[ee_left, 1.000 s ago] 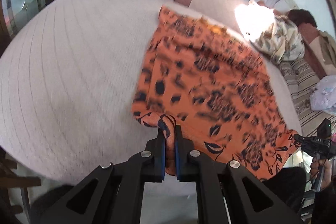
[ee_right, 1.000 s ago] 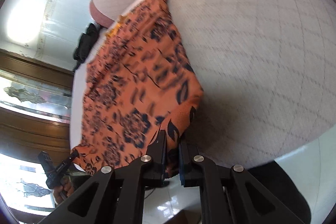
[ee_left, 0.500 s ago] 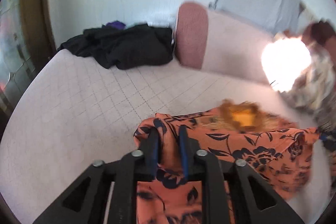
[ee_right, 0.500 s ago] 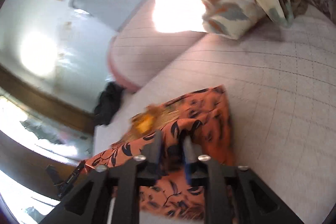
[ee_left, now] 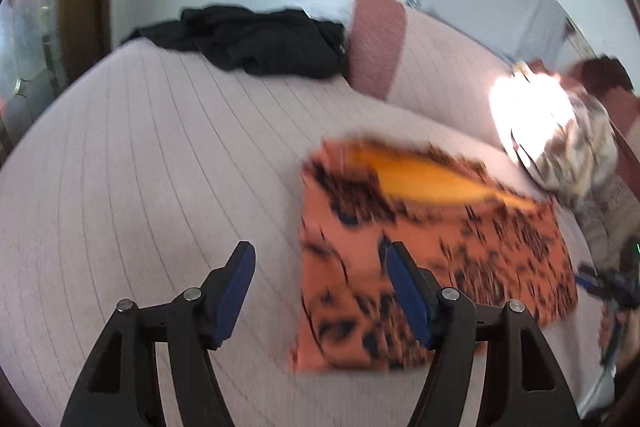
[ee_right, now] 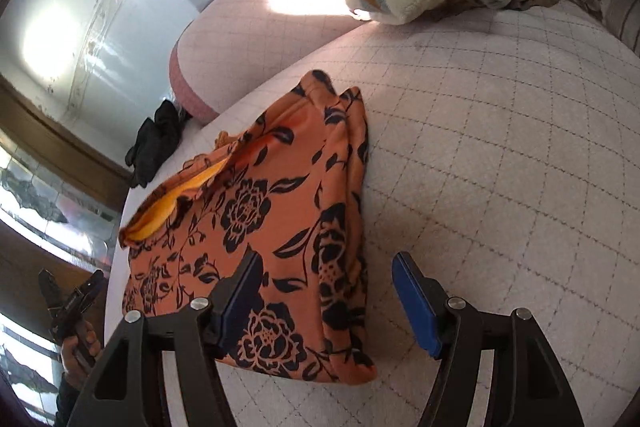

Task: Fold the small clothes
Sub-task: 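Lift the hem with both tools and fold it toward the collar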

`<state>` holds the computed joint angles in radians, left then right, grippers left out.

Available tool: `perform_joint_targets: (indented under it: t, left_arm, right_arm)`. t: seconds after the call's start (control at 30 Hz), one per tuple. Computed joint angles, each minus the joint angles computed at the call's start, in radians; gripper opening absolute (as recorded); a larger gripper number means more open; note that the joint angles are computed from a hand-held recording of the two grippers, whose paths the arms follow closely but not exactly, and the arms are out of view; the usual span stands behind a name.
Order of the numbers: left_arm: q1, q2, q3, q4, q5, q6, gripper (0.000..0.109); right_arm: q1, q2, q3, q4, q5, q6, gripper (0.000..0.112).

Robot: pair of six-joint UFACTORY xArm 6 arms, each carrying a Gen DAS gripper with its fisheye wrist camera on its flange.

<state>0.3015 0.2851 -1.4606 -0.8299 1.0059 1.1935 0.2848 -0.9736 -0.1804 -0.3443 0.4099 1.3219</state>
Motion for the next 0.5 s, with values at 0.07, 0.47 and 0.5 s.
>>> perform_joint_targets:
  t: [0.07,0.47,0.5]
  left_arm:
    - [-0.009,-0.012,0.040,0.007,0.003,0.054,0.069]
    - [-0.150,0.063,-0.019,0.186,-0.076,-0.133,0.012]
    - [-0.151,0.056,-0.025,0.182,-0.070,-0.135,0.012]
  right_arm:
    - [0.005,0.097,-0.044,0.002,-0.028,-0.040,0.070]
    - [-0.009,0.389,-0.237,0.129,0.020,-0.188,0.021]
    - [-0.010,0.377,-0.245,0.147,0.029,-0.201,0.020]
